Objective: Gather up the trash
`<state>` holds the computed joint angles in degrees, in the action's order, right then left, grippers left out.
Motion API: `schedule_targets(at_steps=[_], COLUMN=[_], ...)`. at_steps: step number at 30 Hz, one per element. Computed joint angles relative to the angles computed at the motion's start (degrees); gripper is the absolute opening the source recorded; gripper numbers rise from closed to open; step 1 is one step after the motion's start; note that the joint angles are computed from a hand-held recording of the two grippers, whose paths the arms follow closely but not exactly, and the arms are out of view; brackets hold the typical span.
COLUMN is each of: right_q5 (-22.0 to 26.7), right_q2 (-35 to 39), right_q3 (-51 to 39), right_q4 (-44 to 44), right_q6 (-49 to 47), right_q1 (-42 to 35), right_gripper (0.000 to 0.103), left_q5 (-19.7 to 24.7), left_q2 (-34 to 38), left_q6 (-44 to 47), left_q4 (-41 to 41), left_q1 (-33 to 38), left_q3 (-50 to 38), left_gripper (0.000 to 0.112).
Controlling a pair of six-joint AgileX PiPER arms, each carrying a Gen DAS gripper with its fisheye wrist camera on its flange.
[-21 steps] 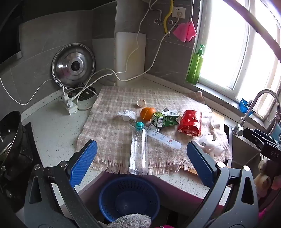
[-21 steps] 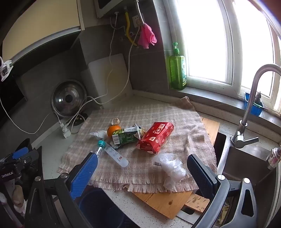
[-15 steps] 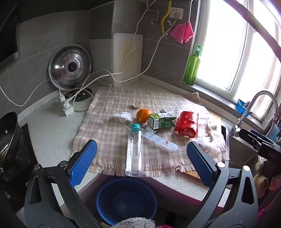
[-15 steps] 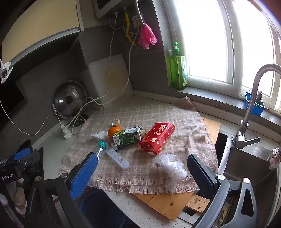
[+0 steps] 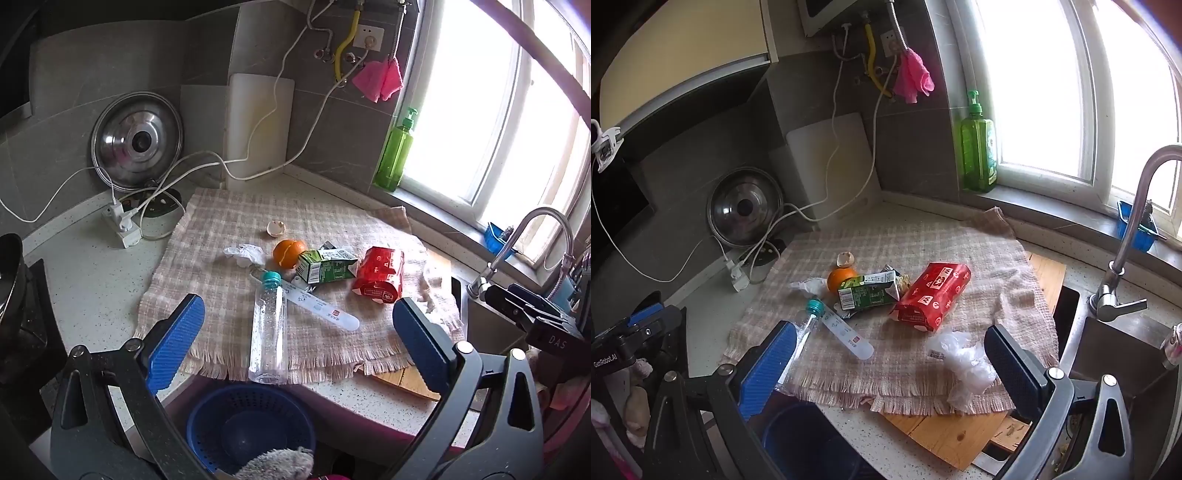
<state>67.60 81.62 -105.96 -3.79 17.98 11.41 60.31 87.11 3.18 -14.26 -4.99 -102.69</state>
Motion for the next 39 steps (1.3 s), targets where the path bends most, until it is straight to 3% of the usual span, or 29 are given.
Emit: schedule_targets(at_steps=[39], right_q5=[-0.8], right_q2=[2.7], right_q3=[-0.7], right_q4=[3.4], right_q6=[-1.8], right_q1=[-0.3], right_gripper=[0.103], left_q5=[0.0], left_q2=[0.6], left_q6=[-0.1], left_q4=[-0.3], left_q1=[0.9], left_q3=[-1.4], left_gripper=[0.103])
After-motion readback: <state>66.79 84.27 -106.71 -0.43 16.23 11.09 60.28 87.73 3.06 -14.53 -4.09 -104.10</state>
